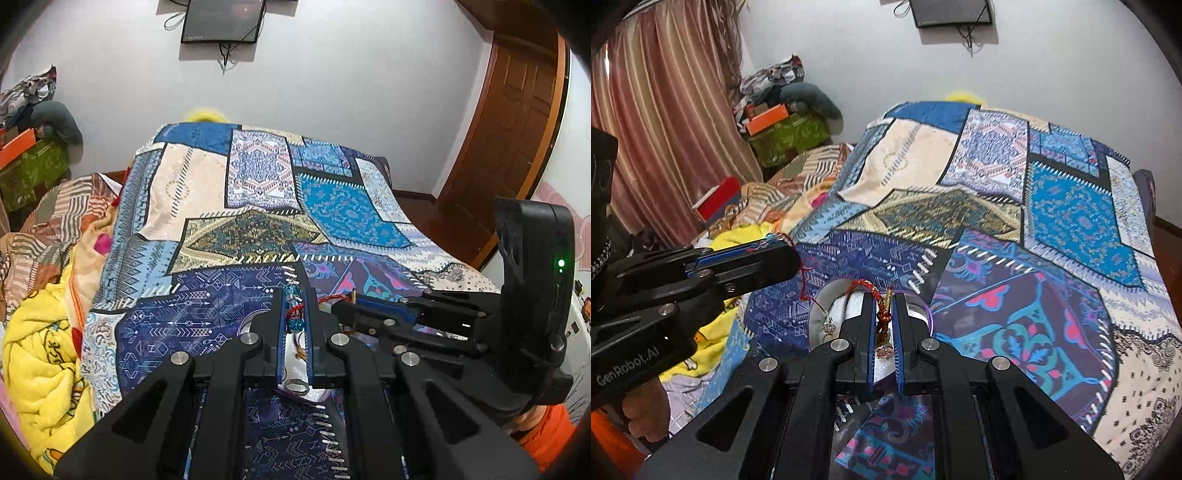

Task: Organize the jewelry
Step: 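Lower both bracelets into the heart tin and open both tools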

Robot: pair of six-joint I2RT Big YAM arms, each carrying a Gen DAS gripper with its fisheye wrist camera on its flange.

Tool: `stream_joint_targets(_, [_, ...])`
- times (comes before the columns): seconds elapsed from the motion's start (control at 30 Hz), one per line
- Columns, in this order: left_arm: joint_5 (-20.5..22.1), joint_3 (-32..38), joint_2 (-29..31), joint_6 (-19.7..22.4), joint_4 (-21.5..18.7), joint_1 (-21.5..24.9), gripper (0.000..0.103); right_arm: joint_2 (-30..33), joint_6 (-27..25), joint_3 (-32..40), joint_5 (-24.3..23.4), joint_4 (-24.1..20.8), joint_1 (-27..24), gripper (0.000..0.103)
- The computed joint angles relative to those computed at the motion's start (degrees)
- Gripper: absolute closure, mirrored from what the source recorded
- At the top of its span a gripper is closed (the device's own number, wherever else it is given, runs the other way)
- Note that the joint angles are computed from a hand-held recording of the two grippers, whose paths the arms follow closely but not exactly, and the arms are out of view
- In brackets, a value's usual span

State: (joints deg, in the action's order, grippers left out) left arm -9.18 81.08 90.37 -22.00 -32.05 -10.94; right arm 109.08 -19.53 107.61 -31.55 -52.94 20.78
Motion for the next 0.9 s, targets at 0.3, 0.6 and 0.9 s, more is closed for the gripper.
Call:
stream_joint_targets(0.3, [1.92,0.81,3.05,-0.12,-0.58,1.03,0.096,1.90,-0.91,1.86,0.85,-2.37,0.26,0.096])
stream_joint_targets(0.6, [3.69,1.31,4.38,-1.17,-2.15,1.50,0.096,2.43,-2.11,2.80,2.28,-3.98,0.38,0.095])
stream_joint_targets(0.9, [2.60,1.45,3.47,-1.62,-4.01,1.16,0.093,1.70,-1.93,2.74,2.59,-4.66,-0.21,0.082])
